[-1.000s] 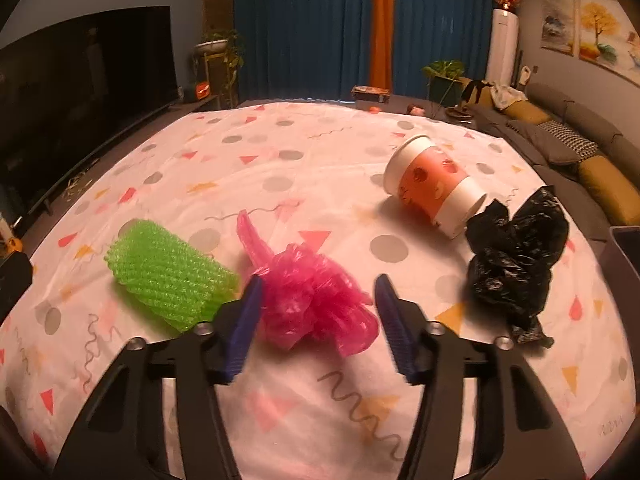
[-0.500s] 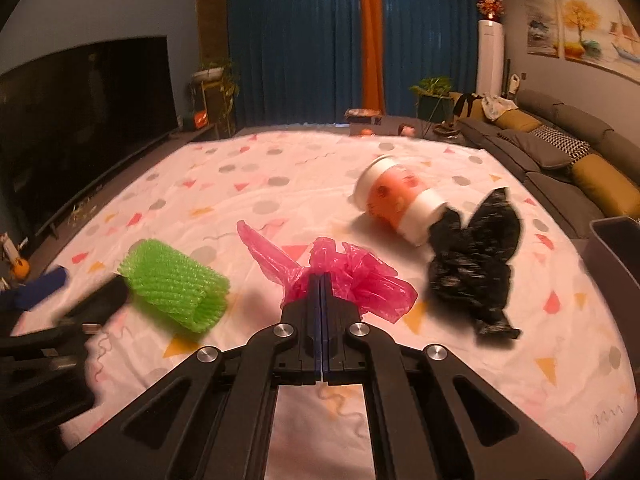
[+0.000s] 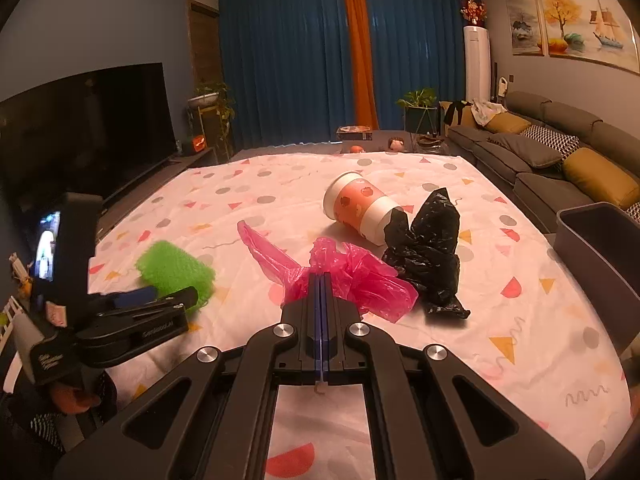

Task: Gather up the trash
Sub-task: 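Lift the pink bag and green net and carry them over the grey bin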

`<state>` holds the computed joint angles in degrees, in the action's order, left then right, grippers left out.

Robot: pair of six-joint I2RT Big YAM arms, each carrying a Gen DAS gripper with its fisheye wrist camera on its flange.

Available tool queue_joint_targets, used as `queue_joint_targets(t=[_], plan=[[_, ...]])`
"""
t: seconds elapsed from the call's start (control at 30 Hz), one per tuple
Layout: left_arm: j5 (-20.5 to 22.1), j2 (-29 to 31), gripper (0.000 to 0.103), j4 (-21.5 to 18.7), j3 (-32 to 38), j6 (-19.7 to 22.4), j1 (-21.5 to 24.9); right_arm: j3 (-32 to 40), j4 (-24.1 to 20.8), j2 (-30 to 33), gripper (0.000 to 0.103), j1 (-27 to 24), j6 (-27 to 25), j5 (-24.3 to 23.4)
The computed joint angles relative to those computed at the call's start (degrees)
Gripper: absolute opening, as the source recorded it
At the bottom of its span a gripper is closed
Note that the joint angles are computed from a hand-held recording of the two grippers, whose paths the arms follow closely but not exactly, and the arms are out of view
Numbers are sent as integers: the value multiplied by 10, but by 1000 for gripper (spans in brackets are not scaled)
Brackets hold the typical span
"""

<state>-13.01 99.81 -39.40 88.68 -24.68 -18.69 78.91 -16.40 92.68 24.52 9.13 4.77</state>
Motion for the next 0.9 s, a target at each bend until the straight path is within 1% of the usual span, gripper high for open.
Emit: queue_joint_targets(t=[0.03, 0.1, 0.2, 0.27, 0.37, 0.57, 0.7, 0.8, 0.9], plan=[[10, 1, 29, -3, 0, -3, 2, -3, 1, -3, 1, -1, 0, -2], [23, -3, 13, 3, -7, -13, 8, -13, 5, -11, 1, -2, -1, -4], [47, -9, 6, 18, -20, -25, 17, -26, 11, -21, 1, -3, 2, -6], [53, -15, 5, 26, -30, -33, 20, -32, 12, -27, 1, -5, 4, -9], [50, -31, 5, 46, -47, -35, 18, -45, 18, -40, 1, -7, 5, -9], [27, -88, 4, 89, -88, -24, -3, -71, 37, -71, 1, -14, 10, -9], [19, -113, 4, 110, -100, -17, -20, -89, 47, -95, 1, -19, 10, -6], [11, -127, 4, 118, -105, -11, -35, -99, 50, -110, 1, -23, 9, -3], [5, -131, 4, 117, -101, -4, -50, -111, 53, -128, 1, -29, 10, 2]])
